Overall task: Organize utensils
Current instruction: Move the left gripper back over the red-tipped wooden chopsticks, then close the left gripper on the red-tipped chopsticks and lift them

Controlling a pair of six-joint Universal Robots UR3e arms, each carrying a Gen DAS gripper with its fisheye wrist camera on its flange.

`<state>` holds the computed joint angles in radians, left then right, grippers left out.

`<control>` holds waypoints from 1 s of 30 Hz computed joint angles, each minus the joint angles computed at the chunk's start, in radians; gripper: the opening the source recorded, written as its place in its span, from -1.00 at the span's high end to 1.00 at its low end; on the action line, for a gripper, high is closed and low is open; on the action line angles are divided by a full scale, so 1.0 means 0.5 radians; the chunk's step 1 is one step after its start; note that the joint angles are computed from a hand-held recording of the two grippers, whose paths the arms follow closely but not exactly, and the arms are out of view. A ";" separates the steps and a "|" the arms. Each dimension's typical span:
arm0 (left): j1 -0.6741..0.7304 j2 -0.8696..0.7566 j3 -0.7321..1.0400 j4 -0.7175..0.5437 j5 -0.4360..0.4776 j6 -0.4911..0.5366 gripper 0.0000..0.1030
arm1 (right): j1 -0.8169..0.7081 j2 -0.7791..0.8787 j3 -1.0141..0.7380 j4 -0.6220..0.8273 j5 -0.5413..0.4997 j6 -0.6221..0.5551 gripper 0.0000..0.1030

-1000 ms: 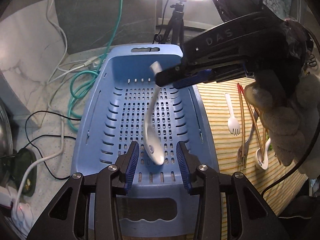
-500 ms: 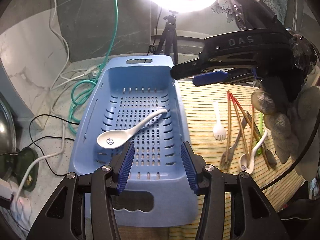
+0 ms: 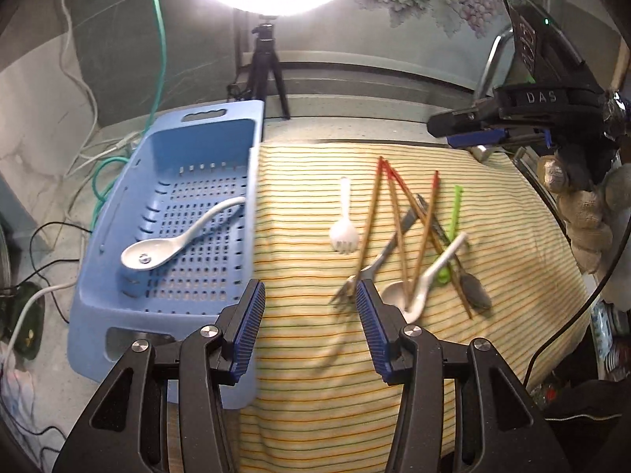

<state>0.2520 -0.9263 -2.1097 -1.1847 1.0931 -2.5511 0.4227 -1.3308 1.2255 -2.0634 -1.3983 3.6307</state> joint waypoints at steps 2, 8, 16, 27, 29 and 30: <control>-0.097 -0.012 0.003 0.035 0.012 -0.046 0.08 | -0.055 -0.185 0.216 0.008 -0.021 0.027 -0.04; -0.386 -0.196 0.050 0.216 0.067 -0.202 0.09 | -0.242 -0.633 0.783 -0.051 0.078 0.102 -0.04; -0.619 -0.650 0.369 0.249 0.094 -0.320 0.40 | -0.300 -0.745 1.026 -0.160 0.138 0.249 0.04; -0.865 -1.412 1.050 0.033 0.173 -0.467 0.75 | -0.356 -0.443 0.944 -0.271 0.266 0.410 0.49; -0.881 -1.549 1.181 -0.051 0.172 -0.509 0.75 | -0.354 -0.377 0.909 -0.265 0.253 0.423 0.55; -0.887 -1.595 1.227 -0.079 0.170 -0.522 0.75 | -0.363 -0.362 0.918 -0.277 0.264 0.437 0.55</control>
